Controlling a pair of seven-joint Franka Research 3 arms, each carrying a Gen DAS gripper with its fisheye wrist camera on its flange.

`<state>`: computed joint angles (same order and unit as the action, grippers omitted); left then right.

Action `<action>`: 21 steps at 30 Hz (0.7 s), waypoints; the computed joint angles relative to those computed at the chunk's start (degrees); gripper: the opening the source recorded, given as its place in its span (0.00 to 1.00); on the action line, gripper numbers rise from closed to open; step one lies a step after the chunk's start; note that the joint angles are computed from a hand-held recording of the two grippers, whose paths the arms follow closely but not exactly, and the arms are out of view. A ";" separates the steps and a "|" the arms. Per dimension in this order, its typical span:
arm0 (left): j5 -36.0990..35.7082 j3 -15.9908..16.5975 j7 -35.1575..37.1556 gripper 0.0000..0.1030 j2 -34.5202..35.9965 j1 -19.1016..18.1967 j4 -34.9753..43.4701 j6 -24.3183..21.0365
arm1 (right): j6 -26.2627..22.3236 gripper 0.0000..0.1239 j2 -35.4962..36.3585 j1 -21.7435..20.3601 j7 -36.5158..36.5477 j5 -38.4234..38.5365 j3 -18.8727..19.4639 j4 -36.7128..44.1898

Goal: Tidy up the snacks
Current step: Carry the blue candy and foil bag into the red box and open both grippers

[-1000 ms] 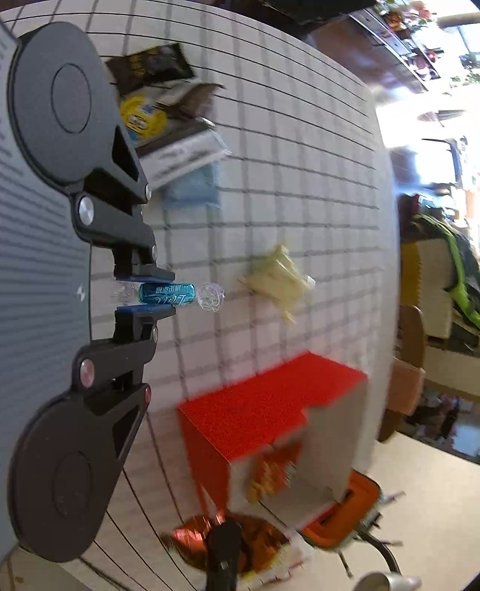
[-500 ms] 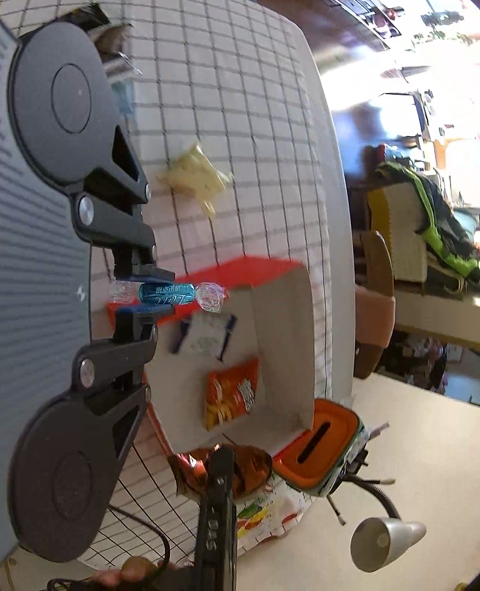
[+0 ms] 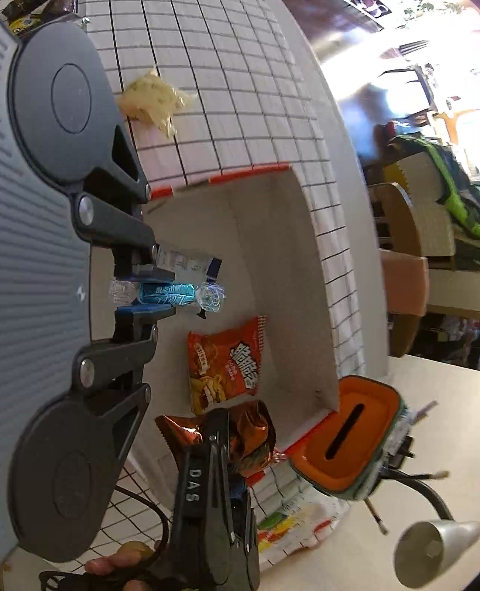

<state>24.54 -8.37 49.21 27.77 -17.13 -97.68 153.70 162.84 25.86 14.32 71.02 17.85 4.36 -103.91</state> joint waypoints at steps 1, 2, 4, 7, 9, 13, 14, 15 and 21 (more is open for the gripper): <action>-0.42 -0.23 0.54 0.11 1.26 -0.06 1.75 -1.51 | -0.91 0.34 0.82 0.14 -0.13 -0.57 -0.24 1.04; -0.57 -0.27 0.96 0.11 2.26 -0.26 3.19 -2.85 | -1.75 0.34 1.28 0.21 -0.41 -1.03 -0.33 1.68; -1.25 -0.67 2.36 0.11 3.96 -0.35 5.46 -4.86 | -3.55 0.34 2.18 0.71 -0.79 -2.38 -0.76 2.81; -0.95 -0.24 2.75 0.11 5.62 -1.27 7.77 -7.17 | -4.21 0.34 2.98 1.89 -0.94 -4.78 -1.76 3.20; -1.33 -0.31 3.53 0.11 6.98 -1.58 9.83 -9.34 | -5.28 0.34 3.80 1.71 -1.00 -5.03 -1.70 4.22; -1.89 -0.41 4.85 0.11 8.88 -2.15 12.99 -12.48 | -6.46 0.34 4.55 1.58 -0.81 -5.33 -1.70 5.25; -1.82 -0.27 4.91 0.11 9.17 -2.39 13.50 -13.03 | -6.78 0.34 4.54 1.63 -0.79 -5.49 -1.75 5.34; -1.50 0.03 4.73 0.11 9.34 -2.79 13.84 -13.61 | -7.31 0.34 4.59 1.55 -0.96 -5.57 -1.69 5.51; -1.77 -0.10 5.98 0.11 10.32 -3.10 15.33 -14.59 | -9.13 0.37 4.58 1.45 -0.49 -5.76 -1.91 5.82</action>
